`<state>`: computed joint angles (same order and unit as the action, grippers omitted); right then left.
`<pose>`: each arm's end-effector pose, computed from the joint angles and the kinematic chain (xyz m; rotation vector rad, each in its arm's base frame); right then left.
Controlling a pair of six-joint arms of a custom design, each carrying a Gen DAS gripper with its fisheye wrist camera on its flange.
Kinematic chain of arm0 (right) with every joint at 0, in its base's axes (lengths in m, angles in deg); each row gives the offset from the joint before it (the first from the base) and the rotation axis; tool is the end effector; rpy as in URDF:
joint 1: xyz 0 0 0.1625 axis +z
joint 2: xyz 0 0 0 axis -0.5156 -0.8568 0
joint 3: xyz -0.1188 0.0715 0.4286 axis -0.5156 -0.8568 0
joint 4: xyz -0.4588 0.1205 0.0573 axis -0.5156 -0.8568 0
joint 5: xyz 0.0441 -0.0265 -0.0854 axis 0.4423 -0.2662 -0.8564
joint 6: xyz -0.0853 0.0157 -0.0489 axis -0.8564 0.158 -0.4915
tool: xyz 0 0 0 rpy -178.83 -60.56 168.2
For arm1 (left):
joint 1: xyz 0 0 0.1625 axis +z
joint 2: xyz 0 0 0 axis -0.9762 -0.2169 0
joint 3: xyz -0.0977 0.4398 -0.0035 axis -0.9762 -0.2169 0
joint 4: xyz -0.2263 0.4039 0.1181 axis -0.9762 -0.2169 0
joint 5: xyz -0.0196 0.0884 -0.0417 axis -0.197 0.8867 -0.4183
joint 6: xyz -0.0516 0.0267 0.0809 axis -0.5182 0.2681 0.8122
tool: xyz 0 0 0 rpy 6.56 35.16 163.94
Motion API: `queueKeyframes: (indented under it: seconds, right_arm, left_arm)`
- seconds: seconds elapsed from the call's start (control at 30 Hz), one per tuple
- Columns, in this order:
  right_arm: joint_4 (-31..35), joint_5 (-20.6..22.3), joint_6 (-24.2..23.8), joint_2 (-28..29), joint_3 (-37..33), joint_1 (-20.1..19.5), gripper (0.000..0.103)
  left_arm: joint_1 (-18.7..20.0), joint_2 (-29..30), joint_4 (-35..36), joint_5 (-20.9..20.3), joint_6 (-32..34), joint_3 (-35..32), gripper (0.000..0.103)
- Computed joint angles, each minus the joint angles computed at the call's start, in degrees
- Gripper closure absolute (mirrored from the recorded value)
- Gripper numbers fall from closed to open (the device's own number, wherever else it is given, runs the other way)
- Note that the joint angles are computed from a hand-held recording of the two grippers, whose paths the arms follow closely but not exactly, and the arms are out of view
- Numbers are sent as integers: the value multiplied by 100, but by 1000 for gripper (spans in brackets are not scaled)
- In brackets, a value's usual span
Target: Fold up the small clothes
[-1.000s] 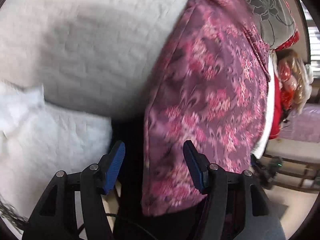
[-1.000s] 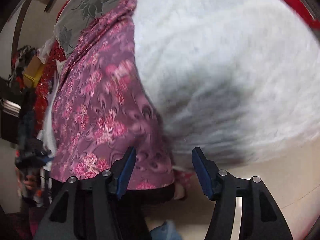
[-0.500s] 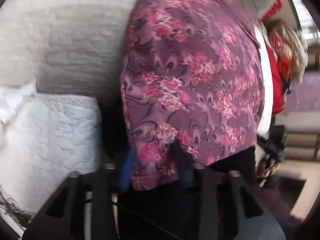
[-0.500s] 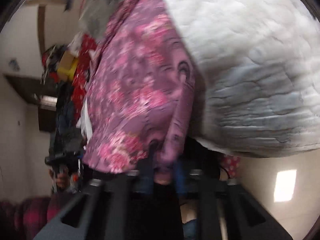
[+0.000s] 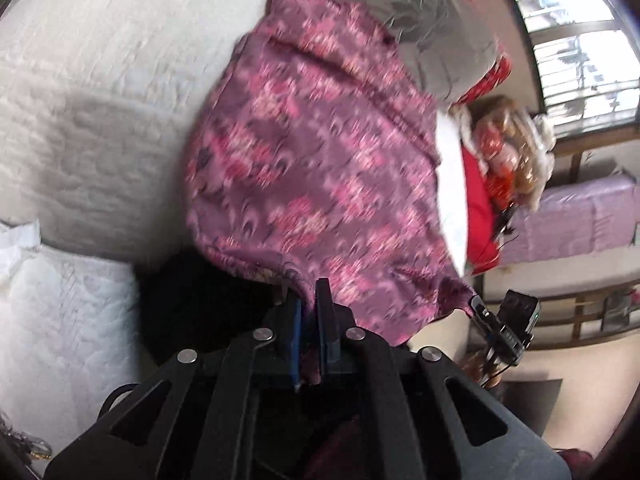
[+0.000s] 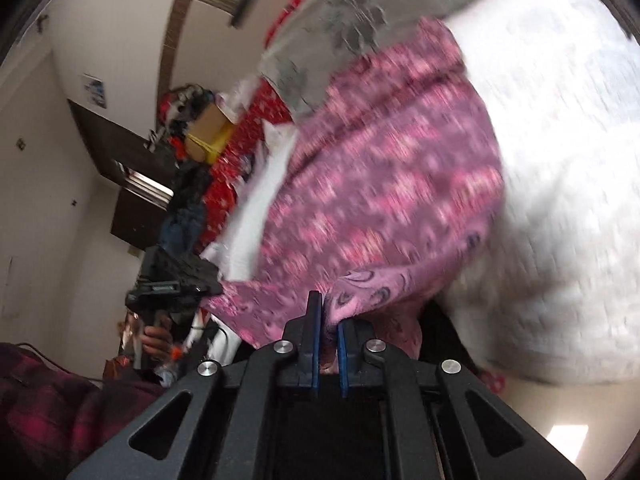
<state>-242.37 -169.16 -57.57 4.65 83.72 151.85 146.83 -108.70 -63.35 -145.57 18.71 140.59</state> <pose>0.2989 -0.2648 0.0963 -0.1531 2.8682 -0.8367 -0.0065 -0.4338 0.3701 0.0609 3.0416 -0.2377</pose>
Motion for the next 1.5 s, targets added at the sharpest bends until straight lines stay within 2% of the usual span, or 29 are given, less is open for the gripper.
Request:
queueKeyframes:
  seconds: [0.13,0.33,0.67,0.77,0.97,1.07,1.2,1.27,1.3,1.4,1.47,1.5]
  right_arm:
    - [-104,-2,-133,3,-260,-35,97]
    - [-234,43,-341,30,-673,-308,97]
    - [-705,276,-288,353,-1435,-1017,97]
    - [-681,357,-206,571,-1768,-1251,97]
    - [-830,578,68,1052,-2457,-1750,97]
    - [-672,532,346,1263,-2808,-1988,97]
    - [-209,220,611,1497,-3289,-2166,97]
    - [38,107,859,1597,-3517,-2245,92]
    - [190,-124,1035,1615,-3604,-2235,92]
    - [164,-143,1176,1588,-3646,-2282,89]
    - [-157,-338,876,1495,-3558,-2209,77]
    - [-255,-493,618,1428,-3504,-2141,72]
  left_arm:
    - [48,255,-371,-56,7,-197,99]
    - [210,718,-971,-133,41,-565,99]
    - [572,2071,-2068,-318,97,-1668,99]
    - [697,2548,-2214,-468,14,-2105,99]
    - [809,3503,-2312,-332,-73,-3031,99]
    - [884,3934,-2214,-221,-136,-3480,99]
    - [991,4559,-1926,9,-396,-4133,99]
    - [1041,4793,-1604,135,-680,-4420,99]
    - [1078,4847,-1498,41,-801,-4500,99]
    - [1197,4831,-1491,-367,-1015,-4519,97]
    - [1261,4670,-1687,-737,-888,-4364,94]
    - [1283,4625,-1733,-838,-831,-4330,89]
